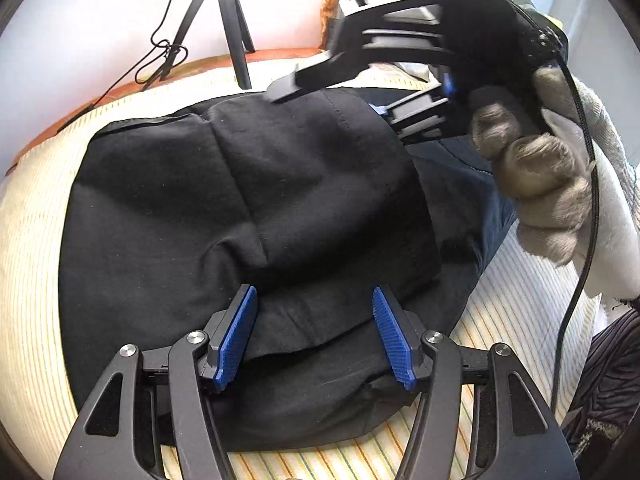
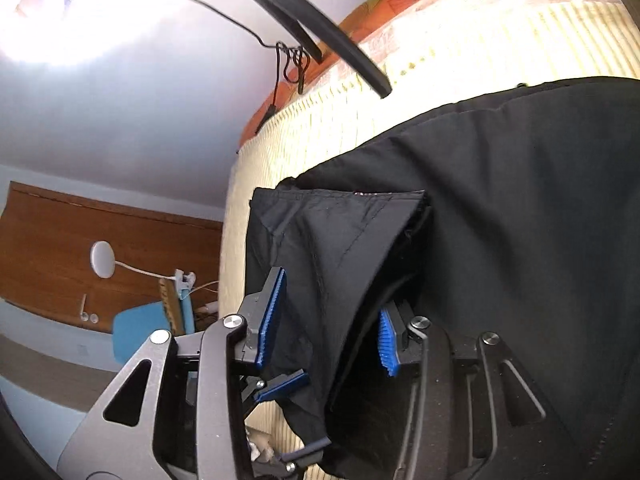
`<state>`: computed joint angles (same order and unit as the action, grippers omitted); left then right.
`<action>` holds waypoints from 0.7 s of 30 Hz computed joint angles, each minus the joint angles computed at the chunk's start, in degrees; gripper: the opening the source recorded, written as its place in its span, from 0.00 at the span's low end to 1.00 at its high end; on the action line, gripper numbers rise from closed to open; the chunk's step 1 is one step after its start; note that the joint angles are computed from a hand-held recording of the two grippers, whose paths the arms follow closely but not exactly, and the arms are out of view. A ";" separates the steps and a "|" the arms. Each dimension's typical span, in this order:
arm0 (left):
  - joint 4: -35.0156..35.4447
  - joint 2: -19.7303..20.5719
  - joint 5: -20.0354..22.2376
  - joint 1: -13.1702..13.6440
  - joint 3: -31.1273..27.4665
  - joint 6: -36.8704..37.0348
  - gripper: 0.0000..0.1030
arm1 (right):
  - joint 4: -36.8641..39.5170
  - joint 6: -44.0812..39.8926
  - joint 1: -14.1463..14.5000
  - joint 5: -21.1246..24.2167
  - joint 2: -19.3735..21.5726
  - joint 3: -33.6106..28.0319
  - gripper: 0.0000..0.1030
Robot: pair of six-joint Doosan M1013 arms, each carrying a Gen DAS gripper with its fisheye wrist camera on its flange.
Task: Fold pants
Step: 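Open the left gripper, leaving the edge in the right gripper, then fold the held edge over the trousers with the right gripper, then open it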
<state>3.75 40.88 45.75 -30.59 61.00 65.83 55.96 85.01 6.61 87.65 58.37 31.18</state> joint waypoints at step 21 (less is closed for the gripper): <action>9.09 -6.64 -7.60 1.34 6.61 -16.80 0.56 | -19.35 -12.12 -2.30 -7.95 -7.31 4.07 0.05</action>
<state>12.83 34.24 38.15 -29.25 67.61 49.02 36.61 72.90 4.32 79.71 51.06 35.25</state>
